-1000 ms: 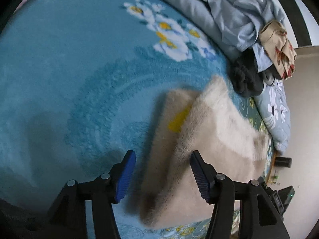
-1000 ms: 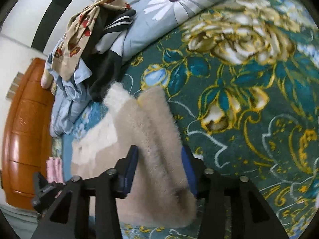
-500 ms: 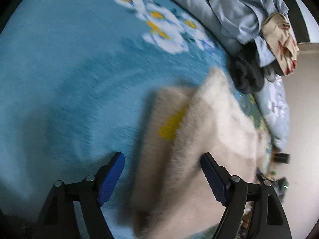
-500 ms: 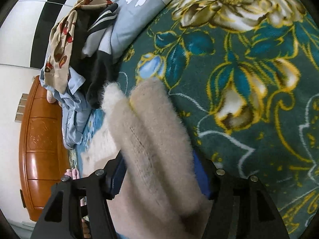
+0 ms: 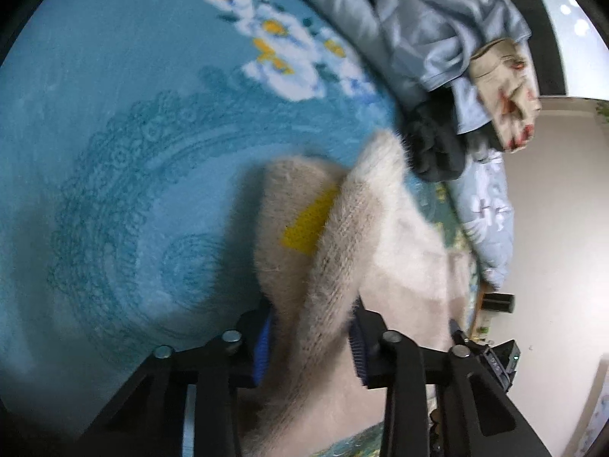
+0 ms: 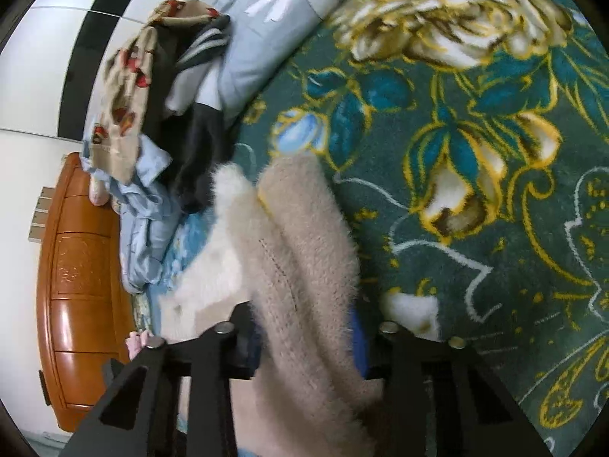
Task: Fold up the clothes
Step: 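Lift the folded sweater with both grippers and carry it toward the pink blanket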
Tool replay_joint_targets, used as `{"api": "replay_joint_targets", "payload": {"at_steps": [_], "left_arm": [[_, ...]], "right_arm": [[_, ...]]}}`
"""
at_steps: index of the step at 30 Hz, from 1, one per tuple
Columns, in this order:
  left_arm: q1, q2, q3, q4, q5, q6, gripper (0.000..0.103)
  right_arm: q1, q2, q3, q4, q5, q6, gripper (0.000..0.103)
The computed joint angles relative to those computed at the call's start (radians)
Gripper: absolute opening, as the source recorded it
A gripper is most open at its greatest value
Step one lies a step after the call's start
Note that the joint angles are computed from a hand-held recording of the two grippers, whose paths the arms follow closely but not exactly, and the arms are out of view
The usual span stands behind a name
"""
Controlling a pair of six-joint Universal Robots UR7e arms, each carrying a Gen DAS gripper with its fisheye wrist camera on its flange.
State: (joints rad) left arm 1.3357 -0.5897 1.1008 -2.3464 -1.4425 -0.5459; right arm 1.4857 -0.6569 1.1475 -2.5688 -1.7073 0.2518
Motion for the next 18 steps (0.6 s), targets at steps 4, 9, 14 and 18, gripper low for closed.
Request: {"api": "replay_joint_targets", "payload": {"at_steps": [4,9,14,18], "left_arm": [[-0.007,-0.026,0.041,-0.092,-0.047,0.051,0.03],[-0.014,-0.085,0.127,-0.245,-0.1,0.081,0.029],[-0.013,-0.125,0.141,-0.316,-0.091,0.08,0.029],[0.0,-0.188,0.165,-0.37,-0.06,0.088,0.029]], "right_arm": [[0.026,-0.007,-0.015,0.009,0.007,-0.036,0.031],[0.061,-0.005,-0.052,0.024,0.036,-0.076,0.03],[0.113,0.054,-0.175,0.09,0.058,-0.132,0.03],[0.161,0.182,-0.41,0.231,0.08,-0.173,0.03]]}}
